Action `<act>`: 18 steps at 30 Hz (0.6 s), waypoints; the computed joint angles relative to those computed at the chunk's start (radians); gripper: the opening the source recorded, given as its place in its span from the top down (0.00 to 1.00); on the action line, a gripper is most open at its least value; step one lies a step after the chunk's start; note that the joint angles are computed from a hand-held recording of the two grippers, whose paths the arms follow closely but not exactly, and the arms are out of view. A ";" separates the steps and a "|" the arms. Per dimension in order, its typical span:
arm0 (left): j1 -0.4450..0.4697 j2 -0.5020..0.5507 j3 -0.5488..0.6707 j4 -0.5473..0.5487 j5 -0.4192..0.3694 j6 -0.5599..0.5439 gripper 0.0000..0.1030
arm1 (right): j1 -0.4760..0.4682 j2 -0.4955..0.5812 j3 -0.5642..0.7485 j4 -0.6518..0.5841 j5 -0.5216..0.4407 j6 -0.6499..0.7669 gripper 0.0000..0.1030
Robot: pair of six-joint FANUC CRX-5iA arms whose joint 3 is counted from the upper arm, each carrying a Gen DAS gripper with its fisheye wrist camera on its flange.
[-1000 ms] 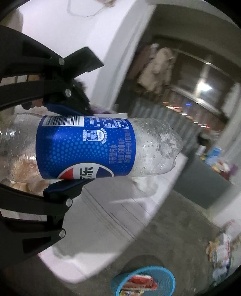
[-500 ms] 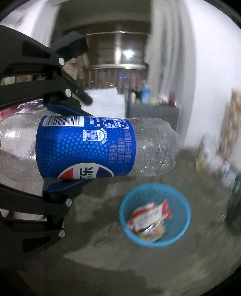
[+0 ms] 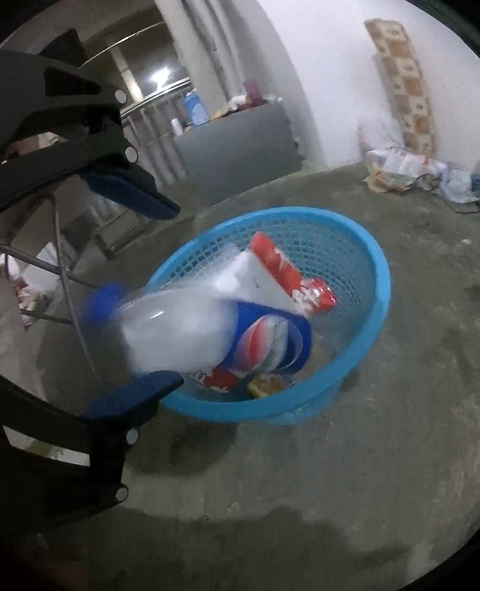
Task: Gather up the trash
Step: 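Carry the bottle and paper strip to the wastebasket and open both tools, then return both tools to the table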
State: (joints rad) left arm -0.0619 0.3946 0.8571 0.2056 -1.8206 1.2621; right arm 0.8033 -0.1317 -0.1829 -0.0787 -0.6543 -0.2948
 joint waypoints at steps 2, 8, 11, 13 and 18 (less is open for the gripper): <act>0.008 -0.026 -0.016 0.007 0.023 -0.021 0.46 | 0.050 -0.032 -0.048 0.123 0.019 -0.096 0.20; 0.053 -0.125 -0.049 0.077 0.075 -0.076 0.43 | 0.191 -0.091 -0.078 0.437 -0.145 -0.324 0.20; 0.099 -0.182 -0.062 0.140 0.091 -0.105 0.39 | 0.243 -0.098 -0.020 0.499 -0.292 -0.304 0.20; 0.134 -0.216 -0.065 0.185 0.092 -0.124 0.38 | 0.281 -0.076 0.046 0.536 -0.399 -0.255 0.20; 0.275 -0.322 -0.102 0.302 0.092 -0.186 0.34 | 0.367 0.049 0.307 0.588 -0.666 -0.040 0.20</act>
